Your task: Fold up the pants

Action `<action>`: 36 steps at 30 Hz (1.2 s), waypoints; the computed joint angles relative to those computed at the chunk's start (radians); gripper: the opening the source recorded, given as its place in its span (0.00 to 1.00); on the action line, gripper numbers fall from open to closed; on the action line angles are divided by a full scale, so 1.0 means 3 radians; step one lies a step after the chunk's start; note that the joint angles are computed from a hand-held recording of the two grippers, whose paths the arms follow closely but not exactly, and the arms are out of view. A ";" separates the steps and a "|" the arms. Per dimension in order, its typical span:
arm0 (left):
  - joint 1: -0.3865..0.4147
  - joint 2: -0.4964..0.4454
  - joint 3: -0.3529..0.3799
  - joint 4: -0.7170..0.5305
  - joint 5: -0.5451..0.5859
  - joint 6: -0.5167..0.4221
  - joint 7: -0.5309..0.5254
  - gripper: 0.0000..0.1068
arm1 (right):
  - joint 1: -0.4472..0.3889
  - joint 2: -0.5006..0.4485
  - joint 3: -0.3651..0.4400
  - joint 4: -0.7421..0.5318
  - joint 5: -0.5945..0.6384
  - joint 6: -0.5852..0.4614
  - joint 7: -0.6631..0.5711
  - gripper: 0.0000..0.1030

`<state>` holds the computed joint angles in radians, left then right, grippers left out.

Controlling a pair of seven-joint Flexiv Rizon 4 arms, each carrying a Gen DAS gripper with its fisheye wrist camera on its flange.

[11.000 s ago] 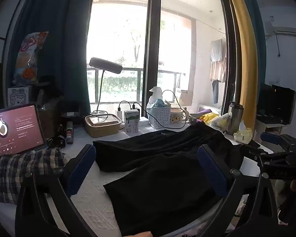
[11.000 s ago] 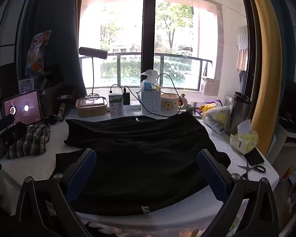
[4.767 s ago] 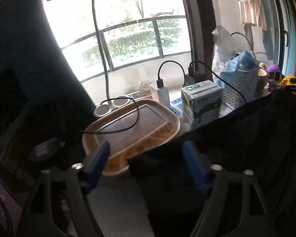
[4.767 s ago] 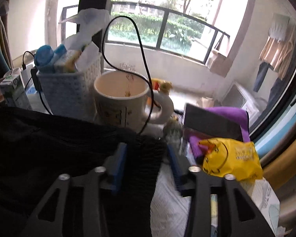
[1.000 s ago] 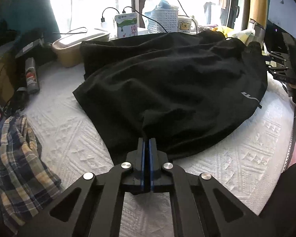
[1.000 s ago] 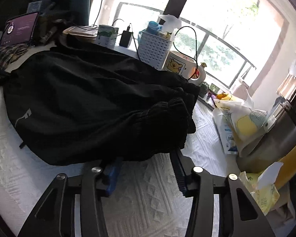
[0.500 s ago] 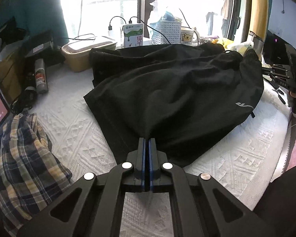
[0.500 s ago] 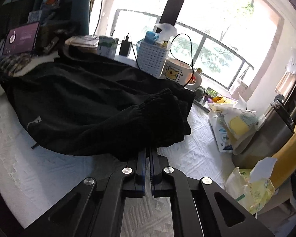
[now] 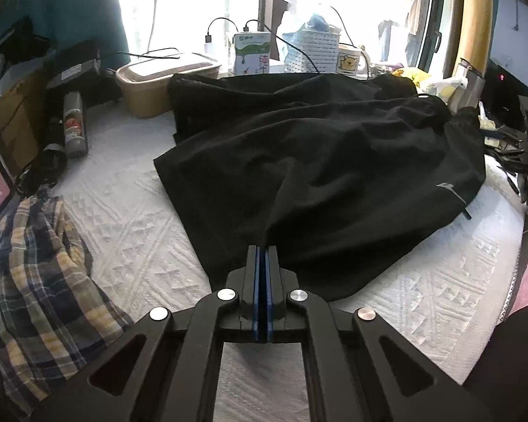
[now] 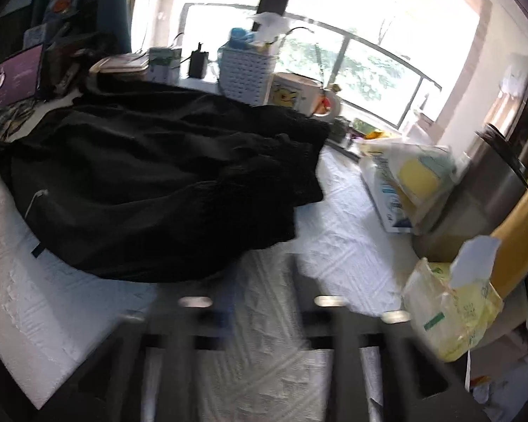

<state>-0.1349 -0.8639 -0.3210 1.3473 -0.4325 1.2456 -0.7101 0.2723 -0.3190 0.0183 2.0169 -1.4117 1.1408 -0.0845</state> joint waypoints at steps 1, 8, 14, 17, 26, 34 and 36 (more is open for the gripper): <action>-0.0009 -0.0003 0.0024 -0.0017 0.0007 -0.0008 -0.0020 0.01 | -0.0034 0.0016 -0.0030 0.0010 -0.0137 0.0103 0.0128 0.88; -0.0020 0.0024 0.0087 -0.0039 0.0057 -0.0114 -0.0078 0.01 | -0.0058 -0.0093 0.0010 -0.0153 -0.0168 0.0250 -0.0308 0.88; 0.0081 0.0141 0.0019 0.0119 -0.0016 -0.0388 0.0049 0.15 | 0.0112 -0.0218 0.0016 -0.0331 0.0185 0.0194 -0.1171 0.88; 0.0155 0.0227 -0.0068 0.0295 -0.0116 -0.0378 0.0228 0.72 | 0.0163 -0.0294 0.0017 -0.0393 0.0486 0.0258 -0.1518 0.86; 0.0016 0.0182 -0.0024 0.0319 0.0009 -0.0099 0.0447 0.31 | 0.0387 -0.0317 -0.0133 -0.0345 0.0933 0.0324 -0.1610 0.23; 0.0230 0.0314 -0.0306 0.0441 -0.0233 -0.0100 0.0664 0.01 | 0.0381 0.0076 -0.0155 -0.0162 0.0195 0.0199 -0.0577 0.12; 0.0341 0.0413 -0.0455 0.0555 -0.0389 -0.0060 0.0817 0.01 | 0.0357 0.0192 -0.0048 -0.0132 0.0136 0.0075 -0.0476 0.12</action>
